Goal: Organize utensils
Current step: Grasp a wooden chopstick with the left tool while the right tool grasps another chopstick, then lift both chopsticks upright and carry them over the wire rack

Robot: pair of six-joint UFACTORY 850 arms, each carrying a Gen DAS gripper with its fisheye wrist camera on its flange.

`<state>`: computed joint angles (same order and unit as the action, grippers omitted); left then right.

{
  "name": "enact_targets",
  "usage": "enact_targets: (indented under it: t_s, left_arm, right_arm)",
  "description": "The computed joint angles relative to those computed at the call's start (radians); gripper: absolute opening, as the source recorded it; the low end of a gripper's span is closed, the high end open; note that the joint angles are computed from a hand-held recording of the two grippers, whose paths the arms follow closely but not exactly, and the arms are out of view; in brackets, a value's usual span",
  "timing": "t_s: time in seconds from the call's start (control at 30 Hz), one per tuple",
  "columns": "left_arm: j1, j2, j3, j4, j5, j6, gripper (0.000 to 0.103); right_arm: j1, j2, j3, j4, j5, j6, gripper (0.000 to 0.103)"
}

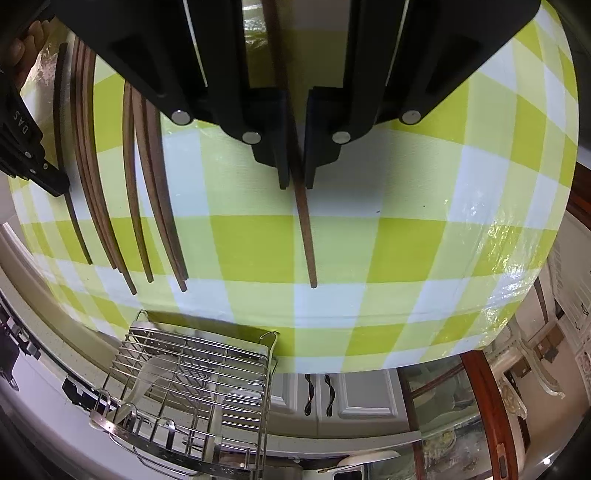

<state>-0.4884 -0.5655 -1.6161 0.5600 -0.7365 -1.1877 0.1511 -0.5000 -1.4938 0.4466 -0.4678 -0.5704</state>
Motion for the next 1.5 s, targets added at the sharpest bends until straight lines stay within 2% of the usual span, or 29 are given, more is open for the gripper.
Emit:
enact_targets:
  t_s: [0.27, 0.57, 0.7, 0.97, 1.23, 1.5]
  left_arm:
    - [-0.003, 0.034, 0.039, 0.039, 0.045, -0.043, 0.007]
    - [-0.033, 0.099, 0.087, 0.231, 0.081, -0.212, 0.007]
    - [-0.054, 0.137, 0.107, 0.349, 0.070, -0.317, 0.007]
    - [-0.090, 0.192, 0.126, 0.487, 0.018, -0.427, 0.007]
    - [-0.122, 0.221, 0.132, 0.569, -0.031, -0.473, 0.007]
    - [-0.142, 0.237, 0.142, 0.606, -0.043, -0.499, 0.006]
  right_arm:
    - [-0.008, 0.015, 0.017, 0.046, 0.012, -0.038, 0.008]
    - [-0.019, 0.075, 0.049, 0.134, 0.059, -0.125, 0.008]
    - [-0.027, 0.110, 0.064, 0.204, 0.081, -0.196, 0.008]
    - [-0.037, 0.169, 0.085, 0.302, 0.101, -0.293, 0.008]
    - [-0.039, 0.226, 0.123, 0.386, 0.137, -0.377, 0.008]
    - [-0.033, 0.255, 0.151, 0.411, 0.173, -0.396, 0.008]
